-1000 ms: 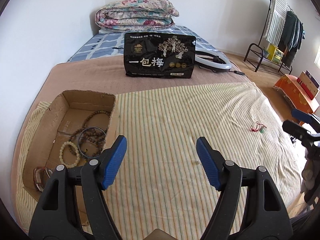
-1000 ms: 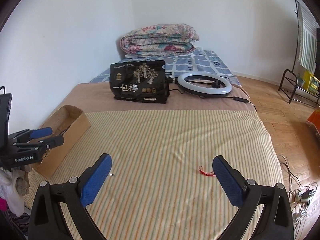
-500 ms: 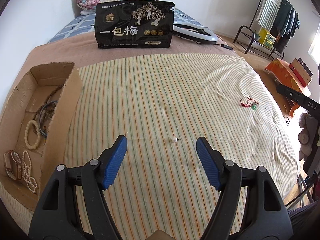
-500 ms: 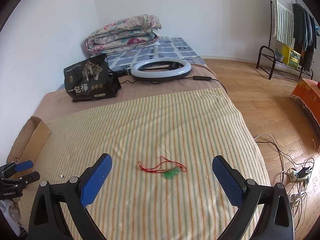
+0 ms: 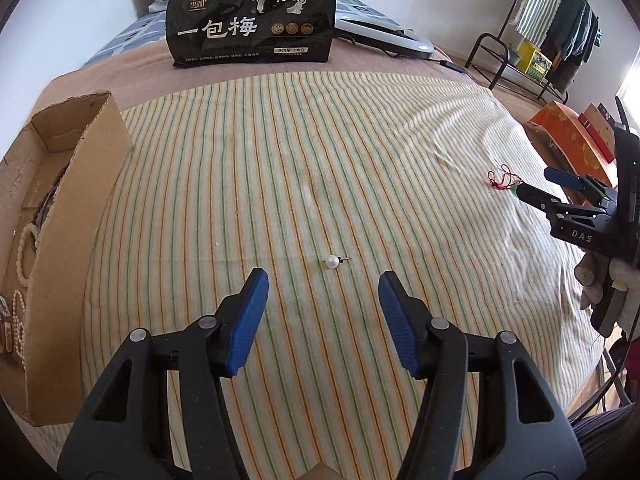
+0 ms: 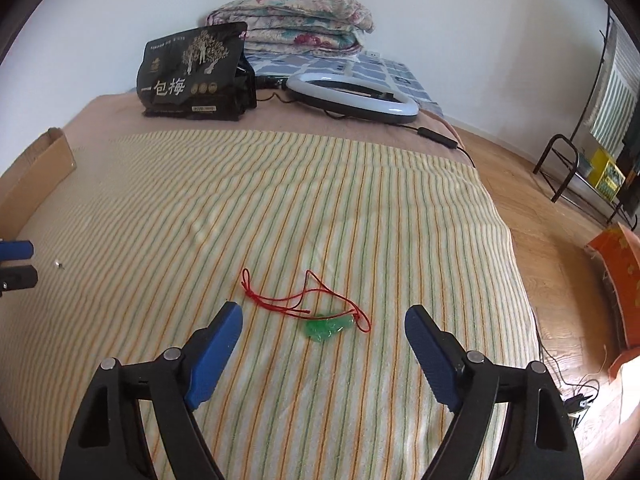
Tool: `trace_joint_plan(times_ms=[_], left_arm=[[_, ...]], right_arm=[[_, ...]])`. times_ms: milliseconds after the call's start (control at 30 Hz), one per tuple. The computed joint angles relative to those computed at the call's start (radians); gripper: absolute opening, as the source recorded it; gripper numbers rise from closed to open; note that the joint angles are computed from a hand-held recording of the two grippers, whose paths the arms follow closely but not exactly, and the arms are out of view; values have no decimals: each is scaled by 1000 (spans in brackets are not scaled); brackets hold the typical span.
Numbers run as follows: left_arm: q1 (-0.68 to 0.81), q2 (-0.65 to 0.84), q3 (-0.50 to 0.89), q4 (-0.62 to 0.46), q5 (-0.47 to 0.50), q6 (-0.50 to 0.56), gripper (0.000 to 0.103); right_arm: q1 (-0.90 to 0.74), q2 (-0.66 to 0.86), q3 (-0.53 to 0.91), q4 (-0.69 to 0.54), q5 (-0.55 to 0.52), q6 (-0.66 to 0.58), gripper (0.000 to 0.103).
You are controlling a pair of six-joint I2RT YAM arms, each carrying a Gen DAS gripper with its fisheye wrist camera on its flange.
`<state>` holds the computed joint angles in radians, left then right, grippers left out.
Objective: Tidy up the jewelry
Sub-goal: 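Close the left tool on a second pearl earring while the right tool grips the green jade pendant, then lift the earring with the left tool while the right tool lifts the jade pendant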
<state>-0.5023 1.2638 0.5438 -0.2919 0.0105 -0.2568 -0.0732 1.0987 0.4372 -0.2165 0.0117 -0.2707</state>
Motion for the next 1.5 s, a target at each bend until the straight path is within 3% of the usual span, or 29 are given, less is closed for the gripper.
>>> trace_joint_plan(times_ms=[200, 367, 767, 1033, 1500], left_arm=[[-8, 42, -7, 38, -8, 17, 50], [-5, 83, 7, 58, -4, 24, 39], [-31, 148, 32, 93, -8, 23, 27], [-55, 155, 28, 104, -41, 32, 14], [-53, 124, 33, 89, -43, 20, 10]], right_arm=[[-32, 79, 7, 42, -17, -14, 69], [-40, 107, 12, 62, -33, -23, 67], [-62, 146, 15, 78, -85, -29, 56], [-75, 156, 20, 63, -145, -39, 32], [-81, 93, 22, 17, -170, -33, 29]])
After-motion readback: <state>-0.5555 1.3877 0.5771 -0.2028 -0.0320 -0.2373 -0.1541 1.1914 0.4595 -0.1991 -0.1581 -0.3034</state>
